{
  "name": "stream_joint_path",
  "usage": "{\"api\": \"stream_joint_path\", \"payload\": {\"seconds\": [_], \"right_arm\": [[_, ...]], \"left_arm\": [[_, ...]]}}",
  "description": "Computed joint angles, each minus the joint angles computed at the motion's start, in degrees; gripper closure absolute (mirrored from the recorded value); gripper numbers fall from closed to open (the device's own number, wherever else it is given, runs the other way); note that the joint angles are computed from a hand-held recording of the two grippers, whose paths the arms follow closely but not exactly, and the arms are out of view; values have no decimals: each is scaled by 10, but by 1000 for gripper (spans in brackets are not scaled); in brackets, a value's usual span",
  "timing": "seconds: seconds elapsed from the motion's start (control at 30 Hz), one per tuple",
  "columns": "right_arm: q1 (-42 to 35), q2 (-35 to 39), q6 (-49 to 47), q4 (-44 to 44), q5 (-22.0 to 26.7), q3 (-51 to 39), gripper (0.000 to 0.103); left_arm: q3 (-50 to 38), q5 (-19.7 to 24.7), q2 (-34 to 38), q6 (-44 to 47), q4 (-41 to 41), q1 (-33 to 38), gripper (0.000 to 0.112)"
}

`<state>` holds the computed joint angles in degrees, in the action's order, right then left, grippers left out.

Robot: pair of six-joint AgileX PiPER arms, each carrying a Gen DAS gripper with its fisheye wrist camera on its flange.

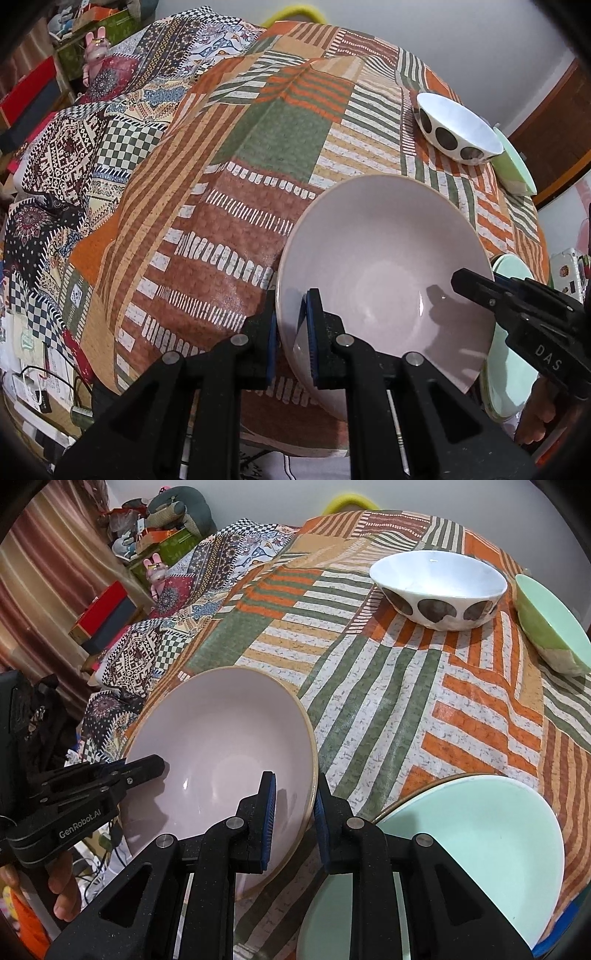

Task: Organize plates and bowls
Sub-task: 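Lower the pink bowl onto the mint green plate and open both grippers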

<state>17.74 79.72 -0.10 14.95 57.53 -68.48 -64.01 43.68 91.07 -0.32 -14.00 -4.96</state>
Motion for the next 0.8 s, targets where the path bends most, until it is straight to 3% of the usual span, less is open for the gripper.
{"api": "stream_joint_path", "payload": {"seconds": [0.2, 0.4, 0.57, 0.8], "right_arm": [[-5, -9, -10, 6, 0, 4, 82], [-9, -45, -2, -17, -10, 5, 60], [-40, -68, -20, -1, -2, 0, 59], [-87, -110, -41, 5, 1, -16, 49]], "left_arm": [[2, 3, -7, -23, 23, -6, 97], [0, 3, -45, -77, 91, -20, 80], [-15, 9, -74, -84, 98, -28, 75], [-66, 12, -98, -106, 122, -70, 68]]}}
